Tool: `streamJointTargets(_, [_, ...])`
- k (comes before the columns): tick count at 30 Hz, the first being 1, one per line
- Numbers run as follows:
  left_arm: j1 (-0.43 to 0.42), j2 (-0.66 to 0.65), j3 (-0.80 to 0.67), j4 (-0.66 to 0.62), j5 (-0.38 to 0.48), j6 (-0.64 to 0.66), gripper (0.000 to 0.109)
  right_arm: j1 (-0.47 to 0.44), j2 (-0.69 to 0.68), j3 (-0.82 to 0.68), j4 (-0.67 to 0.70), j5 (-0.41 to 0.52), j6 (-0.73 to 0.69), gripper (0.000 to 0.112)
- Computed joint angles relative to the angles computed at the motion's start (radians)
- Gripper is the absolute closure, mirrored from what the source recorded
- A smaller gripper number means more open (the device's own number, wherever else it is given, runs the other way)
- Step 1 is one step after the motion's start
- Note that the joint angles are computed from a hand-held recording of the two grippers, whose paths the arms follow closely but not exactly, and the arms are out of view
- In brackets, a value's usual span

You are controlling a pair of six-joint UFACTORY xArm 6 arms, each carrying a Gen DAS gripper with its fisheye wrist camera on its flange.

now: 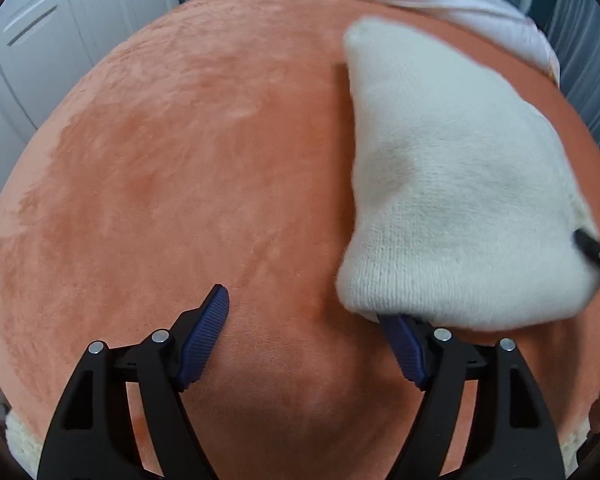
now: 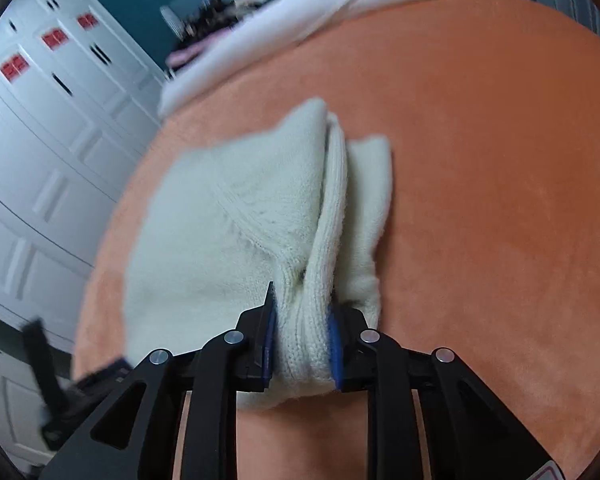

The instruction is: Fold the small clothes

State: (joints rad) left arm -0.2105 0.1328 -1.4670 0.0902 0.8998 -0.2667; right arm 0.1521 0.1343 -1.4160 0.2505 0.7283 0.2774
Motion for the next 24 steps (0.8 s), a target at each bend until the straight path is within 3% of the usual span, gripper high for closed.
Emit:
streamJointTargets(4, [-0.006,-0.038,0.049,0.042,-0.024,-0.028,0.03,-0.006,-0.098,0.091,0.015,-0.075,0.079,0.076])
streamJointTargets(6, [-0.009,-0.088,0.102,0.056,-0.055,-0.056,0.031,-0.002,-0.181,0.166,-0.072,-0.109,0.153,0.071])
streamJointTargets(10, [-0.03,-0.208,0.246,0.072,-0.138,-0.081,0.03,0.03,-0.37,0.359,-0.324,-0.122,0.339,0.044])
streamJointTargets(12, [-0.043,-0.268,0.329,0.09,-0.193,-0.11,0.023,0.038,-0.446,0.444,-0.413,-0.111,0.394,0.042])
streamJointTargets(17, [-0.072,-0.364,0.485,0.159,-0.284,-0.163,0.019,0.084,-0.553,0.596,-0.617,-0.106,0.552,0.035])
streamJointTargets(21, [-0.074,-0.416,0.587,0.242,-0.371,-0.2,0.016,0.115,-0.592,0.676,-0.742,-0.139,0.698,0.027])
streamJointTargets(24, [-0.081,-0.446,0.631,0.311,-0.401,-0.255,0.013,0.152,-0.56,0.652,-0.856,-0.102,0.75,0.025])
